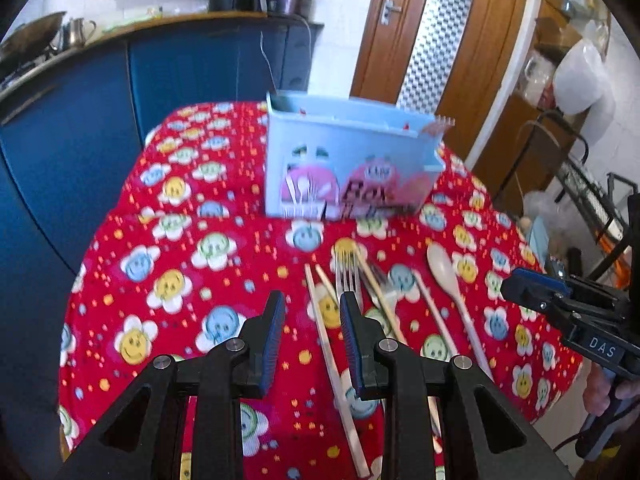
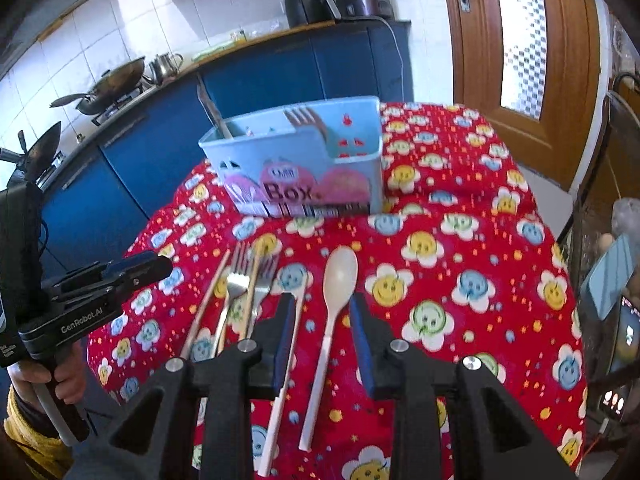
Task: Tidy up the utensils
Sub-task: 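Move both tools back down to the remaining utensils on the tablecloth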
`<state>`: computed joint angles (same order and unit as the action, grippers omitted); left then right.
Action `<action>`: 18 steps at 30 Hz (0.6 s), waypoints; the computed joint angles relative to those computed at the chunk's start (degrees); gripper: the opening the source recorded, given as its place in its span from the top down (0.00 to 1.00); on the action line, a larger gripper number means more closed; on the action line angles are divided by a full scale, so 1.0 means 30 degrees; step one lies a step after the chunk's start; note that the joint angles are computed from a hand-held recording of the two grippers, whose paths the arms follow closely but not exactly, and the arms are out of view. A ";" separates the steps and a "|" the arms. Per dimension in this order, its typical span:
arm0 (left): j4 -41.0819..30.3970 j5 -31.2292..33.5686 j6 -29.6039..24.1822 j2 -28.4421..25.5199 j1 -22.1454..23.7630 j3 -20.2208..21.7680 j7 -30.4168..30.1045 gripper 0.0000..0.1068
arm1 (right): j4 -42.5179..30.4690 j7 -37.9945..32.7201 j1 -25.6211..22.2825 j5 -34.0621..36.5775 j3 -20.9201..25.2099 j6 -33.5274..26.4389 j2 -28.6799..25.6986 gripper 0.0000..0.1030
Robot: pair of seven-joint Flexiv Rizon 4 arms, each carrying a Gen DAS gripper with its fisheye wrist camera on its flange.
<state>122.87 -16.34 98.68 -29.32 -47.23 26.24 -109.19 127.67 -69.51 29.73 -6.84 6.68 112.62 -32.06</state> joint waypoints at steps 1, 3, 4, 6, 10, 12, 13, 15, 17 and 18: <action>-0.0127 -0.0001 -0.0485 -0.0042 0.0030 -0.0053 0.0112 0.73 | -0.0080 0.0127 -0.0347 -0.0264 0.0281 -0.0388 -0.0072 0.70; -0.0337 0.0348 -0.1242 -0.0018 0.0461 -0.0444 0.0089 0.73 | -0.0240 0.0354 -0.0910 -0.0742 0.0727 -0.1039 -0.0215 0.70; -0.0452 0.0550 -0.1657 0.0014 0.0815 -0.0780 0.0085 0.73 | -0.0319 0.0474 -0.1145 -0.0960 0.0918 -0.1348 -0.0281 0.70; -0.0614 0.0905 -0.2336 0.0102 0.1713 -0.1641 0.0153 0.73 | -0.0491 0.0666 -0.1661 -0.1428 0.1334 -0.1896 -0.0420 0.70; -0.1109 0.1473 -0.3960 0.0084 0.2922 -0.2674 0.0014 0.73 | -0.0983 0.0938 -0.2829 -0.2441 0.2327 -0.3387 -0.0611 0.70; -0.1349 0.1690 -0.4797 0.0104 0.3670 -0.3353 0.0112 0.73 | -0.1244 0.0965 -0.3223 -0.2793 0.2696 -0.4154 -0.0667 0.70; -0.1419 0.1733 -0.5117 0.0121 0.4171 -0.3850 0.0244 0.73 | -0.1407 0.0958 -0.3408 -0.2927 0.2869 -0.4556 -0.0724 0.70; -0.1455 0.1867 -0.5308 0.0154 0.4999 -0.4667 0.0308 0.73 | -0.1739 0.0939 -0.3886 -0.3064 0.3355 -0.5333 -0.0881 0.70; -0.1673 0.2261 -0.5694 0.0219 0.5420 -0.4986 0.0172 0.73 | -0.2190 0.0790 -0.4491 -0.3082 0.3984 -0.6118 -0.1105 0.70; -0.1806 0.2417 -0.5879 0.0223 0.5707 -0.5246 0.0173 0.73 | -0.2365 0.0736 -0.4621 -0.3012 0.4124 -0.6428 -0.1172 0.70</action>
